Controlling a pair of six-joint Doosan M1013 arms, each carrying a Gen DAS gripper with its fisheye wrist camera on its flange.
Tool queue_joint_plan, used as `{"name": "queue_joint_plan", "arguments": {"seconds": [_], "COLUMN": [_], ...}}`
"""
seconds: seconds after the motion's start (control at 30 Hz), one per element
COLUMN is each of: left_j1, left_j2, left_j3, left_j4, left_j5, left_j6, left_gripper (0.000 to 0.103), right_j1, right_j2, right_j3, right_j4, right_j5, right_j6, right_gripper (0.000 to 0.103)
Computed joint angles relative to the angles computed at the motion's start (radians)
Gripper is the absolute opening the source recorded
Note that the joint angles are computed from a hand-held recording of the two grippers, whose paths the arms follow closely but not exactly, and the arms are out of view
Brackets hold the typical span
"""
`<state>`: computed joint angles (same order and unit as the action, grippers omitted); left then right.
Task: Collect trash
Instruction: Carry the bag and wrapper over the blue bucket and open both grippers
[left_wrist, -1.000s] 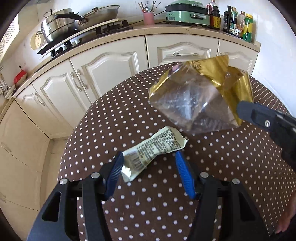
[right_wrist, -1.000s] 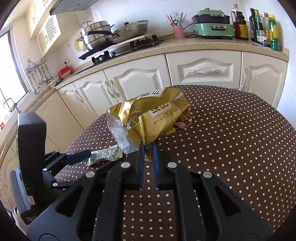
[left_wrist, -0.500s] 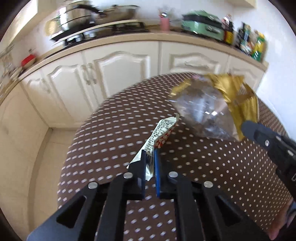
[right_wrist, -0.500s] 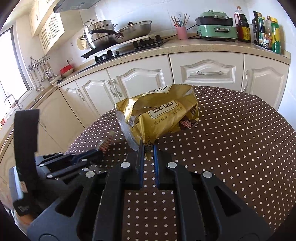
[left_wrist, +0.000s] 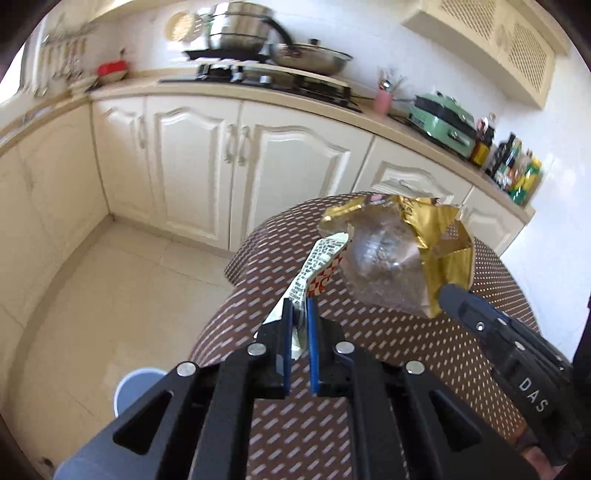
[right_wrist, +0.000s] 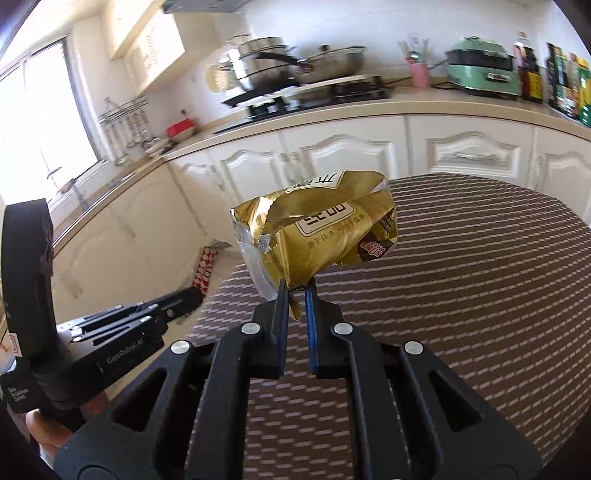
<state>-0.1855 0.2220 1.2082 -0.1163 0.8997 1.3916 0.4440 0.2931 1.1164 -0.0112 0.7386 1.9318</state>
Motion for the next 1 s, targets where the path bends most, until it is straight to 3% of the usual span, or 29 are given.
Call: {"name": "queue_joint_plan", "arguments": {"seconds": [0.23, 0.5, 0.73, 1.0], "left_j1": [0.113, 0.257, 0.352, 0.387], "left_j2": [-0.111, -0.179, -0.151, -0.060], "left_j3": [0.151, 0.284, 0.354, 0.386], "left_j4": [-0.039, -0.027, -0.075, -0.103], "left_j5": [-0.065, -0.072, -0.037, 0.007], "left_j6": [-0.051, -0.132, -0.143, -0.133], "left_gripper": [0.007, 0.007, 0.007, 0.007], "right_j1": [0.097, 0.203, 0.255, 0.260], "right_j2": [0.043, 0.149, 0.254, 0.373], "right_j3": [-0.056, -0.167, -0.239, -0.298], "right_j4": [0.048, 0.129, 0.170, 0.196], "right_j5": [0.003, 0.083, 0.187, 0.328], "right_j6": [-0.073, -0.192, -0.219, -0.205], "right_gripper": [0.009, 0.009, 0.009, 0.009]}}
